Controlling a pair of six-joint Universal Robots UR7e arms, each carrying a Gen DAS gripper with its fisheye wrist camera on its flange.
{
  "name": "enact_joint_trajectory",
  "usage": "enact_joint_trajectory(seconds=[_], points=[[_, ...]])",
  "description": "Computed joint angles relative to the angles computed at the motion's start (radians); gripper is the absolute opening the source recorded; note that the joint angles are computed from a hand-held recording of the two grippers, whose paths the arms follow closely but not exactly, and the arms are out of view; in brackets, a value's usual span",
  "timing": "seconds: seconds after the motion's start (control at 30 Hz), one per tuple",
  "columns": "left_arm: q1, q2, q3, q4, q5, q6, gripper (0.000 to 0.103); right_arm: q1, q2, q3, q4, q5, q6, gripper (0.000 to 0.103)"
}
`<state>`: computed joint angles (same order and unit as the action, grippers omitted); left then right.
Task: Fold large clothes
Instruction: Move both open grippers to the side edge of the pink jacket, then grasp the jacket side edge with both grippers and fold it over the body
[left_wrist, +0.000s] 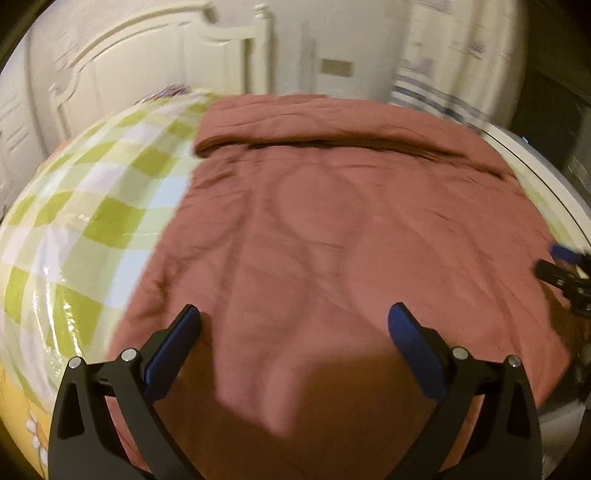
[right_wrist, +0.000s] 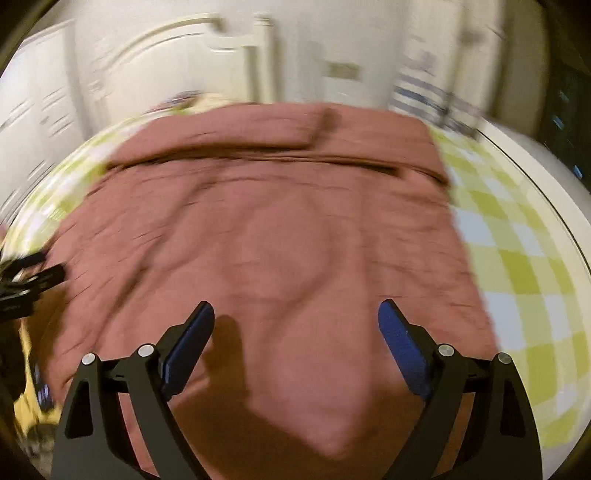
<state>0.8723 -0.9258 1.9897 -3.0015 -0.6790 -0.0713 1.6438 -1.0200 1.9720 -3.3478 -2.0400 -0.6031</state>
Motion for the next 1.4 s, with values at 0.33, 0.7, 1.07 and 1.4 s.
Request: enact_joint_trajectory(seconds=[0.33,0.7,1.07,1.4], points=[[-0.004,0.04,0.027,-0.094,0.028,0.1,0.101,-0.018,0.021,0.062,-0.102,0.049,-0.142,0.091],[0.008,-0.056,0.104,-0.114,0.017,0.06,0.101,-0.113,-0.119,0.21,-0.194,0.127,-0.121,0.091],[0.093,-0.186,0.12,-0.105,-0.042,-0.026,0.101,-0.252,-0.278,0.244,-0.187,0.171,0.123,0.092],[0.057,-0.198,0.196,-0.078,-0.145,0.02,0.09,-0.211,-0.224,0.293,-0.197,0.225,0.055,0.039]])
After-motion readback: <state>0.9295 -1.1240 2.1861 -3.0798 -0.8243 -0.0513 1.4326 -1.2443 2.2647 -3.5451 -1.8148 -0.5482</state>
